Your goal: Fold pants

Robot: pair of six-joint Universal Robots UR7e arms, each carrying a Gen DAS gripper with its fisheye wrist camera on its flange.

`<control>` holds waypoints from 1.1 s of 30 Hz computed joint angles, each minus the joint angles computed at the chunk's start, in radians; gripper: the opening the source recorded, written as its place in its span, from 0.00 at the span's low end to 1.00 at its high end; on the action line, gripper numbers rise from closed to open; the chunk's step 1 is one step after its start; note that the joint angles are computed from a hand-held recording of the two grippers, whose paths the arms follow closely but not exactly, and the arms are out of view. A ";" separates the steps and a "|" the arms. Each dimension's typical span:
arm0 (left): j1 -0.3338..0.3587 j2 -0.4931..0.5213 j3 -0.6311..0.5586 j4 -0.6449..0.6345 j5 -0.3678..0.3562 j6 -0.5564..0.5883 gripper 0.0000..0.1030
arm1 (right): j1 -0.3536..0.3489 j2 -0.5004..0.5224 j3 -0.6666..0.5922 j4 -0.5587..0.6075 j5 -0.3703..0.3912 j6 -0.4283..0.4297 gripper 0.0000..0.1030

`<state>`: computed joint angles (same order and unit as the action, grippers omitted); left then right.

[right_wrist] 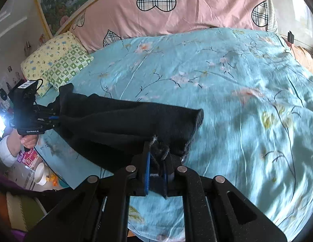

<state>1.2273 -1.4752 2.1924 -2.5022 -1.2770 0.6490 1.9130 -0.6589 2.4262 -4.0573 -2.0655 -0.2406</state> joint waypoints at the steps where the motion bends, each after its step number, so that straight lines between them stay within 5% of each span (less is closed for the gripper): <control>1: 0.003 -0.001 0.003 -0.006 -0.002 0.001 0.09 | 0.006 0.003 -0.001 -0.001 -0.010 -0.001 0.11; 8: 0.023 -0.001 0.017 -0.008 -0.016 -0.003 0.18 | 0.052 0.018 -0.009 0.023 -0.093 0.011 0.11; 13: 0.038 -0.019 0.024 0.018 -0.030 -0.002 0.24 | 0.061 -0.007 0.006 0.092 -0.109 0.111 0.13; 18: 0.069 -0.044 -0.003 0.069 -0.073 -0.040 0.24 | 0.147 -0.002 -0.014 0.107 -0.195 0.153 0.53; 22: 0.080 -0.075 -0.010 0.077 -0.079 -0.061 0.29 | 0.215 0.006 -0.049 0.122 -0.241 0.152 0.55; 33: 0.140 -0.130 -0.092 0.071 -0.093 -0.100 0.37 | 0.215 0.064 -0.180 0.188 -0.058 0.121 0.55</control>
<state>1.3672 -1.6047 2.1001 -2.4315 -1.3701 0.5493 2.1279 -0.5946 2.2464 -3.8689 -2.1237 -0.1197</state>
